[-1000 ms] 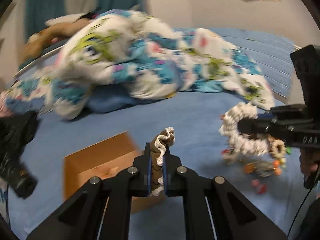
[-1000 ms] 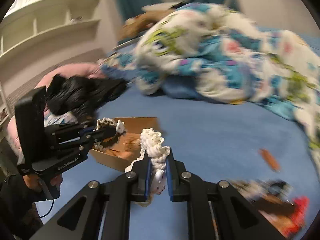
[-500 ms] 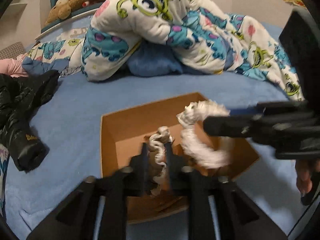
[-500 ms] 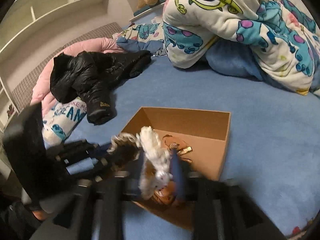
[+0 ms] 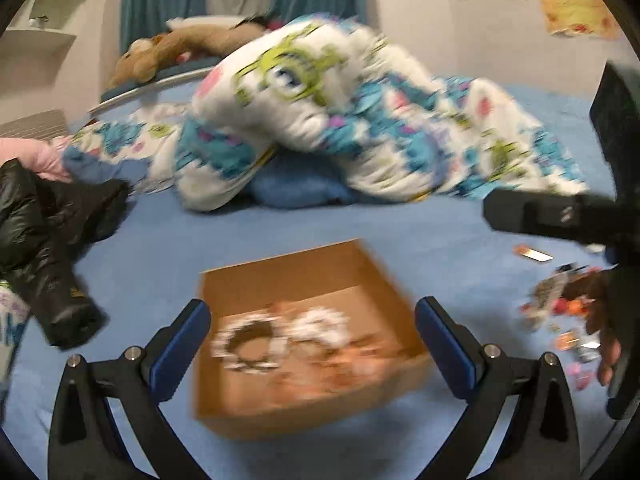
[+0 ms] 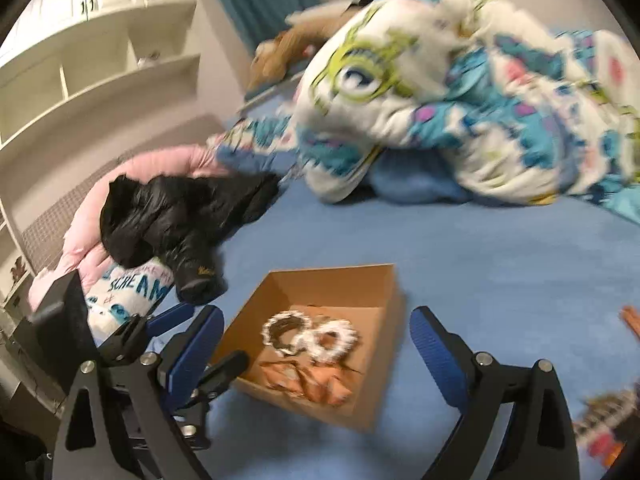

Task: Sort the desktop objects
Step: 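Move both tools back to the heap and grasp hair ties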

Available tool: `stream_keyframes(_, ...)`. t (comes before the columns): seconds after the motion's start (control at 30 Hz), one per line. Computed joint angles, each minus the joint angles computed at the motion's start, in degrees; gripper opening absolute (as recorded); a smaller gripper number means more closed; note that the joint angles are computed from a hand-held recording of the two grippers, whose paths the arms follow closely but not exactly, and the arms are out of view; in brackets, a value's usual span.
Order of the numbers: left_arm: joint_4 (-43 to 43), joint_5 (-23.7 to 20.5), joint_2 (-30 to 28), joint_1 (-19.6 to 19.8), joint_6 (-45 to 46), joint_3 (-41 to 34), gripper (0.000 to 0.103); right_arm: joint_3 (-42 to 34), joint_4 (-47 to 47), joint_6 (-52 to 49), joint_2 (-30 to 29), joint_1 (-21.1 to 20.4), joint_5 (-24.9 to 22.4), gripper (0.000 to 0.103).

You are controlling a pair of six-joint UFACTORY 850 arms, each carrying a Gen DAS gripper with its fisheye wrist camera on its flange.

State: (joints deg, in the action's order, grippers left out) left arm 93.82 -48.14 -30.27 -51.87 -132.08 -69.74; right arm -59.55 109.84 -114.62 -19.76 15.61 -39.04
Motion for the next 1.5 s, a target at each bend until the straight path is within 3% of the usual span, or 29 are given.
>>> stream_keyframes(0.1, 0.14, 2.32, -3.08, -1.95, 1.04, -5.56, 0.103, 6.36, 6.48, -9.89, 5.70, -4.93, 2.35, 0.097)
stream_keyframes(0.27, -4.98, 6.50, -13.42, -4.74, 13.44, -21.27, 0.103, 13.11, 13.84, -25.86, 11.73, -16.14, 6.64, 0.097)
stream_keyframes(0.4, -5.32, 12.20, -19.68, -6.11, 16.54, -31.47, 0.103, 15.04, 13.53, -26.65, 12.42, -25.97, 9.13, 0.097)
stream_keyframes(0.47, -5.11, 15.03, -22.11, -6.72, 16.82, -35.47, 0.103, 15.62, 11.09, -22.35, 11.66, -29.23, 8.83, 0.097)
stream_keyframes(0.53, -8.38, 14.88, -24.42, -7.44, 21.62, -39.33, 0.103, 15.89, 8.93, -19.02, 9.90, -31.52, 7.06, 0.097)
stream_keyframes(0.6, -10.87, 13.46, -25.88, -8.23, 24.47, -41.63, 0.103, 15.23, 7.76, -17.66, 7.78, -31.17, 8.54, 0.097)
stream_keyframes(0.77, -8.16, 14.44, -25.42, -8.71, 17.51, -39.88, 0.103, 14.91, 14.38, -24.16, 5.21, -26.97, 12.62, 0.097)
stream_keyframes(0.9, -6.77, 12.66, -24.91, -9.21, 13.58, -37.74, 0.103, 13.89, 13.30, -22.31, 2.69, -25.59, 13.22, 0.096)
stream_keyframes(0.97, -3.91, 13.87, -24.20, -9.08, 9.02, -35.79, 0.103, 13.34, 17.29, -26.74, 1.25, -24.41, 15.84, 0.094)
stream_keyframes(1.03, -4.70, 13.60, -24.34, -9.10, 10.32, -35.68, 0.103, 13.48, 23.42, -34.21, -0.11, -23.64, 17.01, 0.094)
stream_keyframes(1.07, -4.95, 13.32, -24.47, -9.15, 10.69, -35.72, 0.103, 13.83, 24.97, -36.77, -0.07, -23.68, 16.08, 0.087)
stream_keyframes(1.1, -5.11, 13.44, -24.55, -9.11, 10.71, -35.71, 0.103, 13.77, 24.74, -36.93, -0.04, -23.73, 15.89, 0.072)
stream_keyframes(1.13, -5.22, 14.09, -24.67, -8.98, 10.55, -35.70, 0.103, 13.40, 23.10, -34.84, -0.14, -23.97, 15.98, 0.046)
stream_keyframes(1.17, -5.65, 14.40, -24.92, -8.91, 11.07, -36.01, 0.103, 12.69, 20.86, -31.19, -0.64, -24.24, 16.83, 0.038)
stream_keyframes(1.23, -8.20, 14.32, -25.89, -8.96, 14.25, -37.57, 0.103, 12.18, 16.23, -25.60, -1.34, -25.30, 15.96, 0.035)
stream_keyframes(1.37, -10.72, 15.13, -27.65, -9.02, 18.26, -40.34, 0.103, 12.62, 14.56, -24.61, -0.66, -25.93, 15.10, 0.023)
stream_keyframes(1.5, -13.77, 17.31, -29.49, -8.55, 23.47, -43.33, 0.103, 12.98, 11.66, -22.03, 0.58, -26.95, 12.97, 0.021)
